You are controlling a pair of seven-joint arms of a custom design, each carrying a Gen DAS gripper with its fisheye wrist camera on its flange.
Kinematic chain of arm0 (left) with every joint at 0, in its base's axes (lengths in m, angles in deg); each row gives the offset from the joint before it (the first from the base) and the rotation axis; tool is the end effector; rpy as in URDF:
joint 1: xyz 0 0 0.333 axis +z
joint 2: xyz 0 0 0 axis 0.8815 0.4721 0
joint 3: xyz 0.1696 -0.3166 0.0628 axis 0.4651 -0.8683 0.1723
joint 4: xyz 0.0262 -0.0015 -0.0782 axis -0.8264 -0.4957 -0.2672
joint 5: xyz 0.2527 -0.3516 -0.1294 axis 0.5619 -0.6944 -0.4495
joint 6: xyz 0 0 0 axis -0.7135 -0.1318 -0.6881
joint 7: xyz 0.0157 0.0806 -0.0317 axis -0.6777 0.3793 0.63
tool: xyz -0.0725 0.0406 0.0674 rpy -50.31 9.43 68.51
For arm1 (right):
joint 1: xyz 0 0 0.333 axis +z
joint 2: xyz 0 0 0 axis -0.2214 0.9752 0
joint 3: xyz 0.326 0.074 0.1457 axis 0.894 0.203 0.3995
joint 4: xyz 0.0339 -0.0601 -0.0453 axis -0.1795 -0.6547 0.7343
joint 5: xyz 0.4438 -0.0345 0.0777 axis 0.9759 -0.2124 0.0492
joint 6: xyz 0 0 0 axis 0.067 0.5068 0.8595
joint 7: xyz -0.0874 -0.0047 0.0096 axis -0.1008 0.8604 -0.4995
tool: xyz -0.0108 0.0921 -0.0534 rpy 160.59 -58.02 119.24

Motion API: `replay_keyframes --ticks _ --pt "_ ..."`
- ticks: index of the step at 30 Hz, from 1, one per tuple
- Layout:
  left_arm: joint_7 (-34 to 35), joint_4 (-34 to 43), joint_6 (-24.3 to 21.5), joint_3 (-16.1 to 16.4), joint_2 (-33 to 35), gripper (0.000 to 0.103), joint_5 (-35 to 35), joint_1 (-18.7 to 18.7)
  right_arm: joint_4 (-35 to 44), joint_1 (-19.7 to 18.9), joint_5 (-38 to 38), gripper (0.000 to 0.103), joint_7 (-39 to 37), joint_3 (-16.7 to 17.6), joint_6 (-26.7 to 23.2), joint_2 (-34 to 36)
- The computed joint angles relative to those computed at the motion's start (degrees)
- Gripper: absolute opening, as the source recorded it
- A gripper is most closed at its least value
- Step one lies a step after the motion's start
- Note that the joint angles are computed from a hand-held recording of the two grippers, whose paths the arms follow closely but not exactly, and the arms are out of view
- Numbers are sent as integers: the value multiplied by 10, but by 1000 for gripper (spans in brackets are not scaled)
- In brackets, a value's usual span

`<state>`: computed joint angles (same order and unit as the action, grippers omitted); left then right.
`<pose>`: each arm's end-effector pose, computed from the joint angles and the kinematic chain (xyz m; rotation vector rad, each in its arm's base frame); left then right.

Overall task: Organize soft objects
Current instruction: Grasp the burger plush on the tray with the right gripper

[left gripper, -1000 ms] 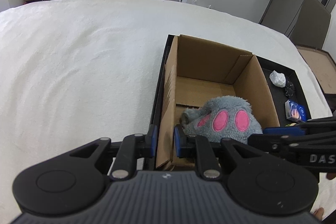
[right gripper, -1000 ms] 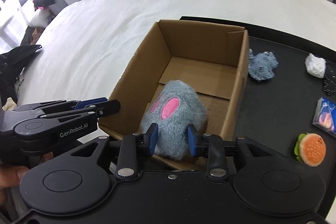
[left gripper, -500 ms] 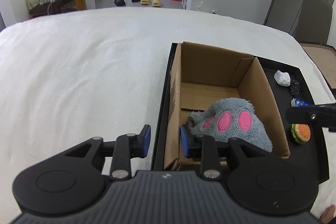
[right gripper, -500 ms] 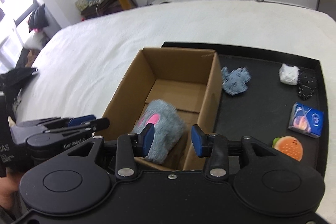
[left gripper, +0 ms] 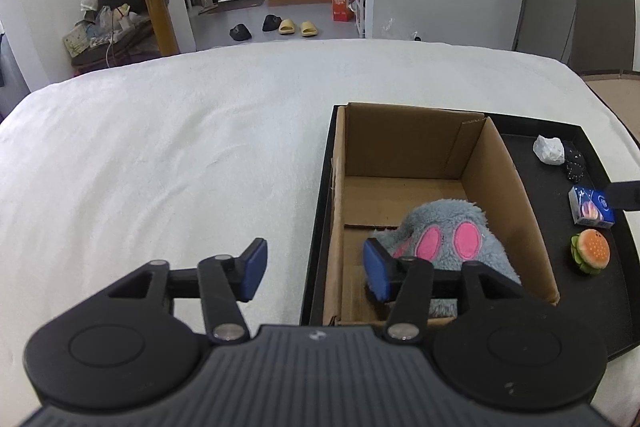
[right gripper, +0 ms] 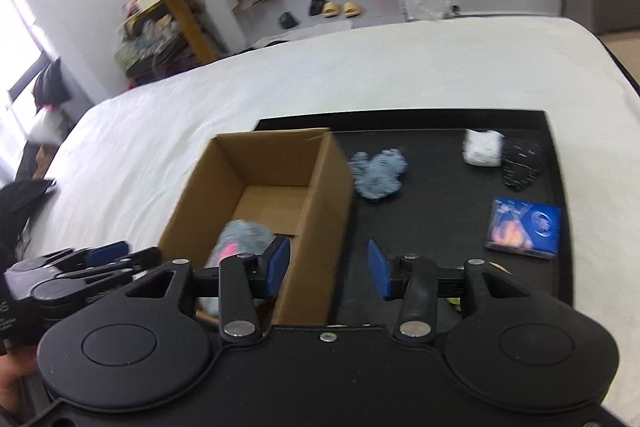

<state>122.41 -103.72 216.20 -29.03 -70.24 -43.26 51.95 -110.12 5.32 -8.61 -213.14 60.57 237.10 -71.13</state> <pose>0.5255 -0.2023 0.3080 -1.3247 2.2103 -0.7981 0.4323 0.2683 0.3441 -1.2940 2.0782 -0.4727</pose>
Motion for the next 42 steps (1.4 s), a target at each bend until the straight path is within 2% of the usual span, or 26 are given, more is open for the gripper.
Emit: replay_keyframes --ticks 4,6,8,11,15,17,21,23,25,28,36,38,39,40,41,42 --pt "88 11 0 94 5 55 -112 -123 -28 -9 21 45 -14 -8 10 -13" --pt "127 15 5 112 7 57 -155 -154 -39 -16 38 47 -28 -10 12 -17" --pt "145 13 18 103 9 60 -172 -151 -47 -24 45 48 -31 -11 12 -19" --pt "152 11 31 76 10 70 -175 -127 -61 -34 56 52 -23 -11 12 -22" --pt "177 16 31 76 13 74 -211 -135 -71 -50 26 60 37 -16 33 -7" --pt "186 15 35 71 14 76 -217 -134 -75 -49 61 63 10 -20 34 3" --pt "190 14 46 58 18 77 -212 -124 -75 -45 127 81 -42 -24 22 19" --pt "198 16 52 57 21 79 -217 -126 -71 -47 118 83 -32 -26 25 25" --pt "211 20 51 60 24 80 -229 -133 -66 -45 121 90 -27 -27 16 31" --pt "228 23 47 65 27 81 -245 -140 -59 -36 163 94 -63 -27 -14 40" --pt "273 36 46 82 35 82 -294 -167 -32 -12 260 94 -188 -31 -51 81" --pt "289 41 40 89 36 82 -312 -177 -21 -3 273 89 -219 -31 -70 90" --pt "297 43 38 93 36 82 -321 -183 -18 1 277 77 -233 -32 -73 94" --pt "302 45 37 96 37 82 -329 -186 -17 2 289 56 -249 -33 -74 97" --pt "308 46 36 100 37 82 -337 -190 -17 3 309 48 -269 -34 -73 100" --pt "312 47 36 101 37 82 -344 -193 -19 6 309 47 -268 -37 -73 99"
